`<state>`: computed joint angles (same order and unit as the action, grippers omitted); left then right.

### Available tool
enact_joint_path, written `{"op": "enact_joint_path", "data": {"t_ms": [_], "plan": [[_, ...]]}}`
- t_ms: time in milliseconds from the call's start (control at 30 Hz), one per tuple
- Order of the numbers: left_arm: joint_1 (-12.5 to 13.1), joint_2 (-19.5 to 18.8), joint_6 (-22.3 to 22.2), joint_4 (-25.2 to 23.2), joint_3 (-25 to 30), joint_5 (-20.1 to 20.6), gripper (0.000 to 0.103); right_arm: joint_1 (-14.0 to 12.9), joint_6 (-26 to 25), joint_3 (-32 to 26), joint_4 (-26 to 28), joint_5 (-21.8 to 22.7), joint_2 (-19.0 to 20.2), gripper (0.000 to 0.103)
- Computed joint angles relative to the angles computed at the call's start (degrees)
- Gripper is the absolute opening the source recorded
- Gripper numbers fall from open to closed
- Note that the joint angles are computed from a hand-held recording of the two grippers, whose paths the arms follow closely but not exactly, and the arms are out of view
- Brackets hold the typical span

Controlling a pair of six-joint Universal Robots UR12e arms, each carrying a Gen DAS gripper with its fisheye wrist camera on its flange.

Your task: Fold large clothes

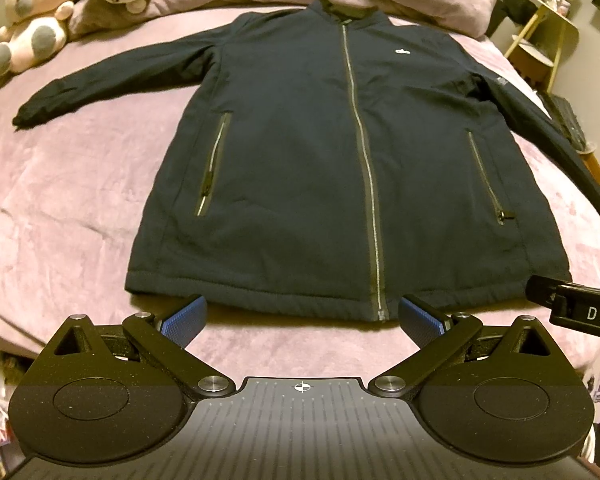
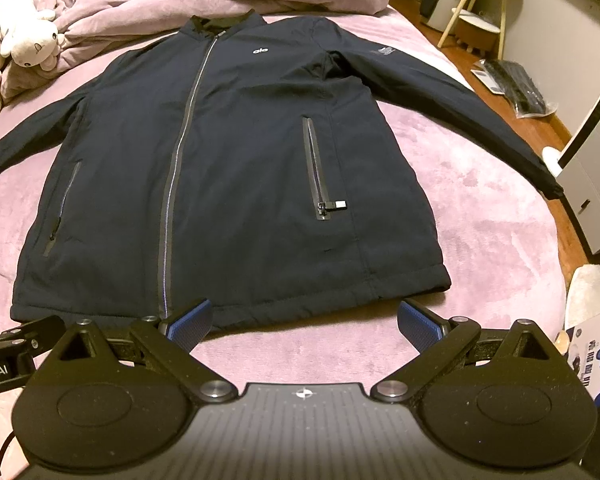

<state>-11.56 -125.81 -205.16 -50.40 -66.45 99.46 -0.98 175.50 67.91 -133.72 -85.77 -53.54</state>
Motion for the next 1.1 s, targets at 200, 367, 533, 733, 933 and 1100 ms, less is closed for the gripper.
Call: {"op": "enact_joint_path", "data": {"t_ms": [200,367,533,733,933,1100], "plan": [[0.5,0.0,-0.1,1.8,-0.7,-2.0,0.103,-0.5,0.0,0.5,-1.3,2.1,0.0,0.099],[1.7,-0.5,-2.2,5.0,-1.4,-5.4,0.103,-2.5,2.8,4.0,-14.4,11.4,0.4,0.099],[3.1,-2.3,-6.6,7.2,-0.5,-6.5,0.103,-6.1,12.2,2.8,-24.6,22.8,4.4,0.099],[4.3,-6.7,-8.9,9.9,4.1,-5.1,0.103,-10.5,36.8,-7.9,-27.7,24.6,13.4,0.099],[4.5,-12.5,-8.8,8.6,11.8,-1.9,0.103,-13.4,64.4,-20.7,-25.8,19.1,23.3,0.069],[4.5,-15.8,-7.2,5.7,16.5,-0.4,0.103,-13.6,75.9,-27.6,-26.1,12.3,28.9,0.053]]}}
